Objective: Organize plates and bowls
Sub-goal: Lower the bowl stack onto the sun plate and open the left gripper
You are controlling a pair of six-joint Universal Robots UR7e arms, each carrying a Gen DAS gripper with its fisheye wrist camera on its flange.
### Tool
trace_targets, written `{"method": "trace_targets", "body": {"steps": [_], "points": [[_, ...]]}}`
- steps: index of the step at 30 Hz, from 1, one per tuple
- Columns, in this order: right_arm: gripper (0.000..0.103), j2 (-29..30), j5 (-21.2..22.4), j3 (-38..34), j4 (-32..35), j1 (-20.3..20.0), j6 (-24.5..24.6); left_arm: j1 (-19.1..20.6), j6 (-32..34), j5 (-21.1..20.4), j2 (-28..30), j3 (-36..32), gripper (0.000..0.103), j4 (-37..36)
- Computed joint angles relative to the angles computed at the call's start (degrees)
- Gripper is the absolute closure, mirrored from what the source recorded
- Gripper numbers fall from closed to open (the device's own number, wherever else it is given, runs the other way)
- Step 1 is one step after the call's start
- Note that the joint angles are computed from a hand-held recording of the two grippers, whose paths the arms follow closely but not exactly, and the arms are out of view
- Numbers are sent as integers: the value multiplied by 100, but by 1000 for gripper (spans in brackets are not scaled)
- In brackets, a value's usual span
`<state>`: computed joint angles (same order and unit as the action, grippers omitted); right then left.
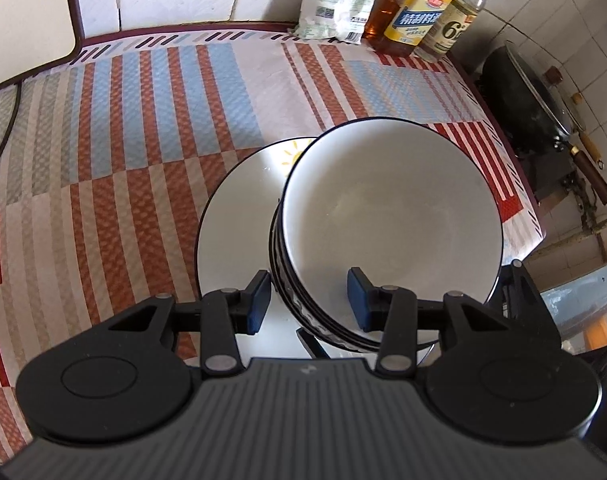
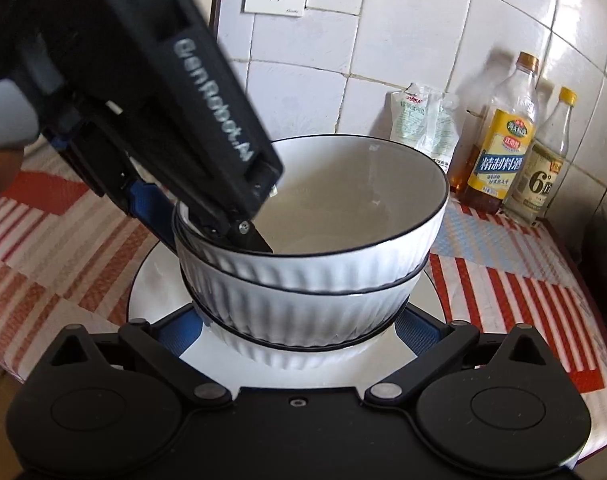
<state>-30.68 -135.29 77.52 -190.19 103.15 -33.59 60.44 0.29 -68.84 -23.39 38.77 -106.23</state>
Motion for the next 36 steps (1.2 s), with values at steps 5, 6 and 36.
{"method": "trace_targets", "body": {"steps": [5,6,36], "points": [[0,-61,-105,-90,470,19,406,-52,-41,151,50,-98,63,76],[0,-64,-157,-118,572,35,472,-57,-35,160,30,-70,63,34],[1,-2316,-283,1240,1307,559,1271,-1444,-457,1236,-2379,3564,41,-3091]]}}
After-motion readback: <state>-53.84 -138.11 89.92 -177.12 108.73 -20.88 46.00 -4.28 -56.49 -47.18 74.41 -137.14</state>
